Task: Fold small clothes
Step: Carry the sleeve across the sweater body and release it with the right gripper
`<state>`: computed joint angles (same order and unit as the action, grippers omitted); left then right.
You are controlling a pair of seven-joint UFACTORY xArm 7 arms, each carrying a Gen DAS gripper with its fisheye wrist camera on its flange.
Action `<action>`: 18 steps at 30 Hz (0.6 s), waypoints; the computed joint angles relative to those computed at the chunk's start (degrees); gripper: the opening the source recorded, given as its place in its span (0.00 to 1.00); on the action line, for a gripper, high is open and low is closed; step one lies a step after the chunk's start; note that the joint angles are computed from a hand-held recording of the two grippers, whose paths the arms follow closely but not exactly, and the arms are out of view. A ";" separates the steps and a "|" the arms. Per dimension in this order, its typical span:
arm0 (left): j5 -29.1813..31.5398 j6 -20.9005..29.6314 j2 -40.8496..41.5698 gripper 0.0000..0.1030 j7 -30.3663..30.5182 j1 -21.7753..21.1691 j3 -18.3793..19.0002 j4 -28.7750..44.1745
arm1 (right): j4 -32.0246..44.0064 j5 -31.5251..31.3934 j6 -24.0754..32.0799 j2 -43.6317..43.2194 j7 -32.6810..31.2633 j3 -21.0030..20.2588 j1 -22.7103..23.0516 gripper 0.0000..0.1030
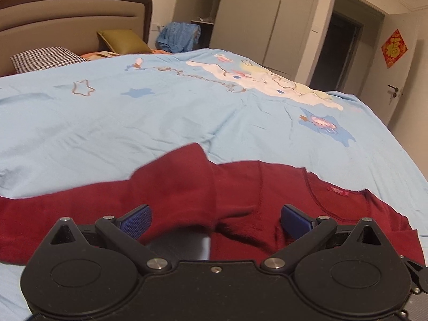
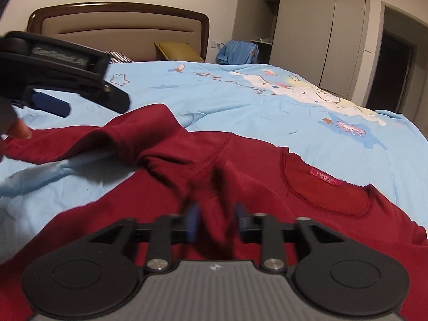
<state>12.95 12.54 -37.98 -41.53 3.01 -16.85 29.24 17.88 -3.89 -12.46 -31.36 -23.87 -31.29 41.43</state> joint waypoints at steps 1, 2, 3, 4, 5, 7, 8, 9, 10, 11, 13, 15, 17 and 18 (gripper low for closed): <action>-0.04 -0.97 1.15 0.99 -0.01 -0.35 -0.28 0.18 | -1.22 -0.43 1.26 -2.83 -0.45 -0.84 -0.19 0.60; 0.00 -1.92 2.27 0.99 -0.05 -0.58 -0.67 0.38 | -1.31 -0.22 2.45 -4.54 -1.18 -2.63 0.68 0.63; 0.09 -2.80 3.63 0.99 0.03 -0.87 -1.08 0.74 | -1.62 0.38 4.26 -6.89 -1.95 -3.37 0.34 0.66; 0.28 -3.55 4.97 0.99 0.05 -1.00 -1.61 1.13 | -2.49 0.98 5.76 -9.43 -2.78 -3.98 -0.56 0.73; 0.65 -4.48 6.36 0.99 -0.16 -0.79 -2.46 1.52 | -3.17 1.87 7.58 -12.04 -3.15 -4.23 -1.95 0.80; 2.15 -6.11 9.19 0.99 -0.94 0.69 -5.03 2.25 | -4.58 3.67 10.28 -16.79 -4.08 -5.25 -5.06 0.87; 3.22 -6.31 10.33 0.99 -1.62 1.92 -6.69 2.77 | -5.17 4.58 11.54 -18.73 -4.26 -5.17 -7.48 0.88; 4.77 -6.11 11.19 0.99 -2.92 3.92 -9.14 3.28 | -5.48 5.32 12.31 -19.94 -4.75 -5.36 -9.64 0.89; 6.71 -5.64 11.76 0.99 -4.61 6.31 -11.83 3.84 | -5.66 5.99 12.72 -20.69 -5.24 -5.44 -11.99 0.91; 8.70 -5.15 12.17 0.99 -6.20 8.22 -13.98 4.30 | -5.63 6.67 12.64 -20.69 -5.66 -5.46 -14.31 0.92; 12.55 -3.85 12.86 0.99 -8.74 10.99 -17.26 5.01 | -4.72 8.26 12.23 -18.93 -5.89 -5.05 -18.45 0.92; 15.32 -2.30 13.68 0.99 -10.08 11.73 -18.45 5.38 | -2.28 10.48 11.62 -15.76 -6.13 -6.43 -20.16 0.92; 18.05 -1.56 14.12 0.99 -11.81 12.38 -19.21 5.22 | 1.00 13.00 11.00 -13.02 -7.28 -10.57 -18.30 0.92; 20.08 -2.76 13.75 0.99 -13.51 13.60 -20.05 4.64 | 2.88 14.48 11.03 -11.82 -7.72 -13.02 -16.59 0.91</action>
<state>33.03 9.78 -24.23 -55.04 16.61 -36.90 33.88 20.76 10.59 -1.42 -43.18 -31.59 -44.31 24.84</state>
